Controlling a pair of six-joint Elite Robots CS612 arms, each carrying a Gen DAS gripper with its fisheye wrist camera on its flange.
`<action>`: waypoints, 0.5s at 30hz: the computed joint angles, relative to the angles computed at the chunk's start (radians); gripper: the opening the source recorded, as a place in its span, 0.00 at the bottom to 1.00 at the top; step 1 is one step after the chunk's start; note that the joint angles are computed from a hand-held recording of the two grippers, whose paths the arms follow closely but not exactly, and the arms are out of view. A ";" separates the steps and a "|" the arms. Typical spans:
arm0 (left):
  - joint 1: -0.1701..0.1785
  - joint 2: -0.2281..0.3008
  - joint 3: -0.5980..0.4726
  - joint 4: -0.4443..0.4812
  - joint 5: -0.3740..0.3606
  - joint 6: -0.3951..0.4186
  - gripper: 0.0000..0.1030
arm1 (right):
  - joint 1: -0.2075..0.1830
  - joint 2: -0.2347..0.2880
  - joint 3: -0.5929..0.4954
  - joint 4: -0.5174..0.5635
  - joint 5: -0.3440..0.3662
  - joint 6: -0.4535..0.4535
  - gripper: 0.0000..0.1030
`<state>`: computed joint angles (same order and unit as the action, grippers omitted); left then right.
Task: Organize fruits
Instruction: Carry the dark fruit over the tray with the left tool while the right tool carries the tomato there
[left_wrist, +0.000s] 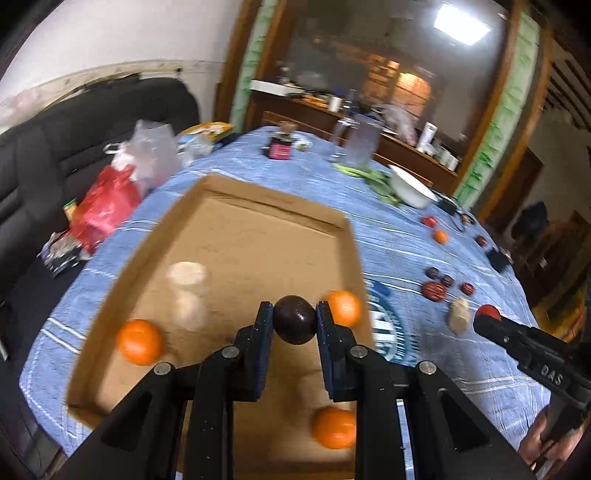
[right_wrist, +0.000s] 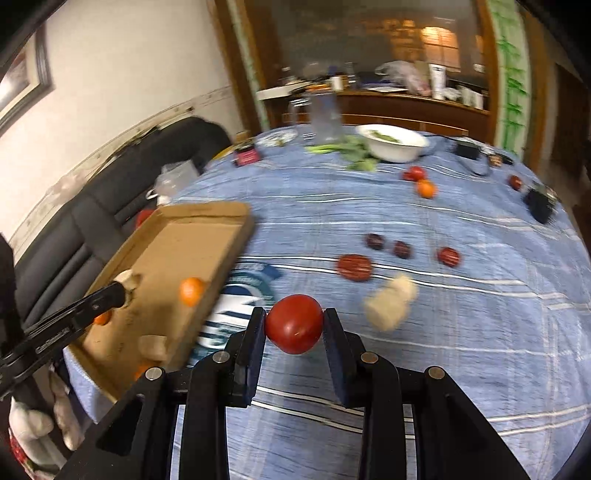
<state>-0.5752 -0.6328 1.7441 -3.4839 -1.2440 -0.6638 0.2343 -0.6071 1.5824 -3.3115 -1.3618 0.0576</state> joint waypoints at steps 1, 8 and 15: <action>0.005 -0.002 0.001 0.005 0.002 -0.005 0.22 | 0.006 0.004 -0.012 0.012 0.004 -0.010 0.33; 0.043 -0.011 -0.074 0.144 0.022 0.116 0.22 | 0.061 0.059 -0.162 0.148 0.022 -0.086 0.33; 0.093 0.024 -0.214 0.396 -0.004 0.151 0.22 | 0.091 0.146 -0.366 0.361 0.032 -0.123 0.33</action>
